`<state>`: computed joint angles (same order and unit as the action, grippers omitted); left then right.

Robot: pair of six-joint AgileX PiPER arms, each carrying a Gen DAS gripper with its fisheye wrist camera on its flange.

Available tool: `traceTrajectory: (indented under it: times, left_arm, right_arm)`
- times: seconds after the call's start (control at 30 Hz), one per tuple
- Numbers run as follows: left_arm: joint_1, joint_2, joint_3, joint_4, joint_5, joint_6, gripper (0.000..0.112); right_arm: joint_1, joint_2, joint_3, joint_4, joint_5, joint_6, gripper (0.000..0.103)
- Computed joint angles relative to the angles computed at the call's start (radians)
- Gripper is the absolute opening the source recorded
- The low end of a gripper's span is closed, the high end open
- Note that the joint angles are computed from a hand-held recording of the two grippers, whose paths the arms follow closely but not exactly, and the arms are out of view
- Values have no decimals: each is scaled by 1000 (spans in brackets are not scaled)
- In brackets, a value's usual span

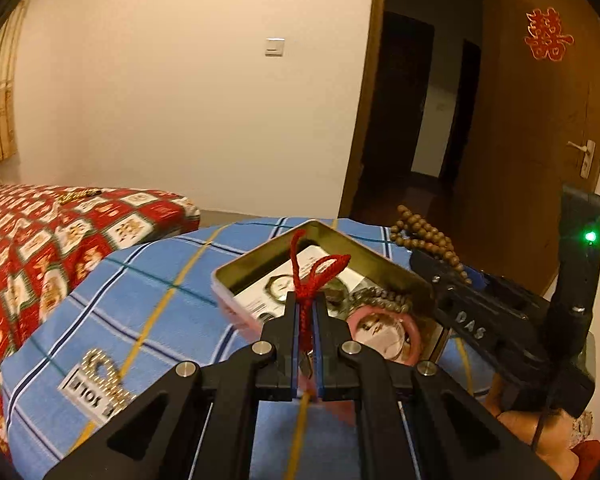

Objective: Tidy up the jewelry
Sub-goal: 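Lower the mala into the tin and open both tools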

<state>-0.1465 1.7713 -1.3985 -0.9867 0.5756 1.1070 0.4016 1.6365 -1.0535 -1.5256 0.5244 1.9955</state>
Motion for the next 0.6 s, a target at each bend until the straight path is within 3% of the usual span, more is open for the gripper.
traceTrajectory:
  times: [0.23,0.6]
  left_arm:
    - [-92,83,-108,129,-47,-145,4]
    - [-148,210,-253,325,-37,-360,4]
  right_arm:
    - [-67,38,-45,61,-65,-94,34]
    - [-144,60,-89,224,-186,-265,34]
